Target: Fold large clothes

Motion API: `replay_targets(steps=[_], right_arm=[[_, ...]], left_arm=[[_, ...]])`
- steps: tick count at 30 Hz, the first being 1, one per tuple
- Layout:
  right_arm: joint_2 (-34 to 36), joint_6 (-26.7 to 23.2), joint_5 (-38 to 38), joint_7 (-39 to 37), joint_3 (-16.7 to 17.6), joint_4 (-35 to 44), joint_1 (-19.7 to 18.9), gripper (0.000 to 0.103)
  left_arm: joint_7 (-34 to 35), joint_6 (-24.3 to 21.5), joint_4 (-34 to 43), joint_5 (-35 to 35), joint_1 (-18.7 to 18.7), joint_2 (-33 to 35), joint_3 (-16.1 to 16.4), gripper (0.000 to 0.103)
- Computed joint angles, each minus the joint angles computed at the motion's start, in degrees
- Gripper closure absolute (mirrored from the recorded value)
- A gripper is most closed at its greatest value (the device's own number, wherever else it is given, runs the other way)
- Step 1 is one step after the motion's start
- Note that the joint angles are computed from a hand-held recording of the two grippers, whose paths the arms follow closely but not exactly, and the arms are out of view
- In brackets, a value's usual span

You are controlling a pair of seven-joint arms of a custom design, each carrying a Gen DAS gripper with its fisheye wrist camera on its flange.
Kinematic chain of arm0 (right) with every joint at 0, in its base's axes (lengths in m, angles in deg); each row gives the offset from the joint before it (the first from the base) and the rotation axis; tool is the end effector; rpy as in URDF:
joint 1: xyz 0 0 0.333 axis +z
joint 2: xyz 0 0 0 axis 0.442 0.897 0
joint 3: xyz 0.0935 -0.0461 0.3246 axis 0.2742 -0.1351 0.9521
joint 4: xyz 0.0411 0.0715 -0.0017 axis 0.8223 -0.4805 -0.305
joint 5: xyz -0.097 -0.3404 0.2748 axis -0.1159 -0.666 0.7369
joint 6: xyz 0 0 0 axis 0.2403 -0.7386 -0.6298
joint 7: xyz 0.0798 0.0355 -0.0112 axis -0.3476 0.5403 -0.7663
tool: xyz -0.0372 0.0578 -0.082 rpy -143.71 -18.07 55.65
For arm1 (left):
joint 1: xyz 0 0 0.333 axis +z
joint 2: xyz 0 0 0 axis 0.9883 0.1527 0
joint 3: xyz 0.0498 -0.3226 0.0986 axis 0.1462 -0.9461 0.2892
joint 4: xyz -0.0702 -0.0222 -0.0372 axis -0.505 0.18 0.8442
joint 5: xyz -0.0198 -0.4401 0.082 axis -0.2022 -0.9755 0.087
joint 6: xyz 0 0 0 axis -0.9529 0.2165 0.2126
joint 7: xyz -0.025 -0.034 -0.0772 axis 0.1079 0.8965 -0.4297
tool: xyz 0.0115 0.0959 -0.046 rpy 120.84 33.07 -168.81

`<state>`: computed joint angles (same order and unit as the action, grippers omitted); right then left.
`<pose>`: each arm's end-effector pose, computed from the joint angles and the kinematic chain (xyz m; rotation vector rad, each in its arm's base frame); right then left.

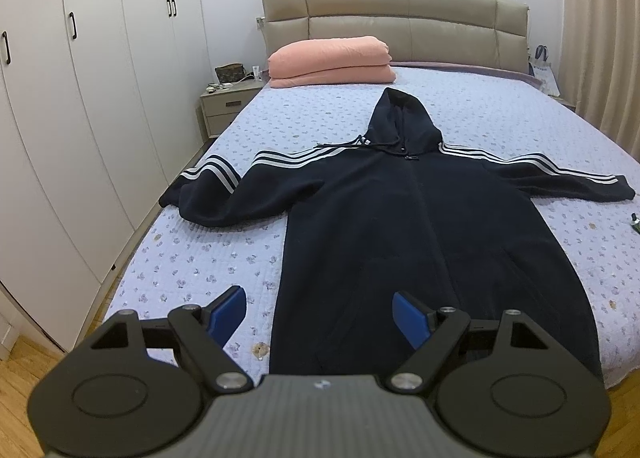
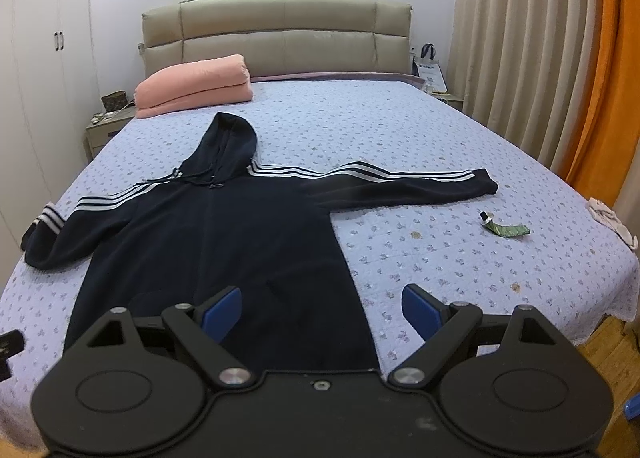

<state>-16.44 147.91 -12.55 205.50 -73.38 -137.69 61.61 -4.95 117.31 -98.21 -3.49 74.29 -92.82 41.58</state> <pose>0.4728 0.4658 0.6415 -1.5647 1.7875 -0.9727 0.4818 -0.2707 0.6270 -1.6649 1.5578 -0.6268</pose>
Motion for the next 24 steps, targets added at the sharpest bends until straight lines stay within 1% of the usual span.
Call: replay_targets(steps=[3,5,7,8,13,15,16,19,21,23,24], right_arm=[[-0.1,1.6,0.8,0.6,-1.2,-1.3,-1.5,0.0],[-0.2,3.8,1.8,1.1,-2.4,-2.5,-3.2,0.0],[0.1,7.0,2.2,1.9,-3.7,-3.6,-5.2,0.0],[0.4,9.0,2.4,2.0,-4.5,-4.0,-6.3,0.0],[3.5,18.8,5.0,-1.7,-8.7,-3.4,-12.3,0.0],[6.0,23.6,7.3,-4.7,-10.7,-1.5,-15.2,0.0],[7.3,25.3,8.8,-6.2,-11.4,-0.2,-16.2,0.0],[13.4,31.4,15.9,-13.0,-13.9,5.7,-20.0,0.0],[18.2,33.9,22.5,-17.5,-14.8,10.7,-22.8,0.0],[22.7,34.8,27.2,-19.1,-16.1,15.6,-24.6,0.001],[24.8,34.9,29.1,-19.5,-16.7,18.0,-25.3,0.003]], left_arm=[[-0.6,-1.0,1.6,1.2,0.4,1.9,-0.5,0.02],[-1.8,-1.8,3.2,2.8,0.4,3.8,-0.7,0.02],[-2.9,-2.1,5.2,4.0,0.1,6.6,-0.4,0.02],[-3.3,-1.8,6.3,3.1,-0.4,8.0,0.3,0.02],[-5.4,-2.3,13.8,5.4,-2.9,16.9,2.6,0.02],[-6.4,-2.6,17.5,6.7,-4.3,20.9,3.9,0.02],[-7.0,-2.2,19.3,7.4,-5.1,22.9,4.5,0.02],[-7.9,-1.2,24.9,8.6,-7.4,28.9,6.6,0.02],[-7.6,-0.5,28.9,8.8,-8.9,33.0,8.0,0.02],[-7.1,0.2,32.9,8.9,-10.5,37.2,9.4,0.02],[-6.7,0.5,35.0,8.6,-11.3,39.2,10.0,0.02]])
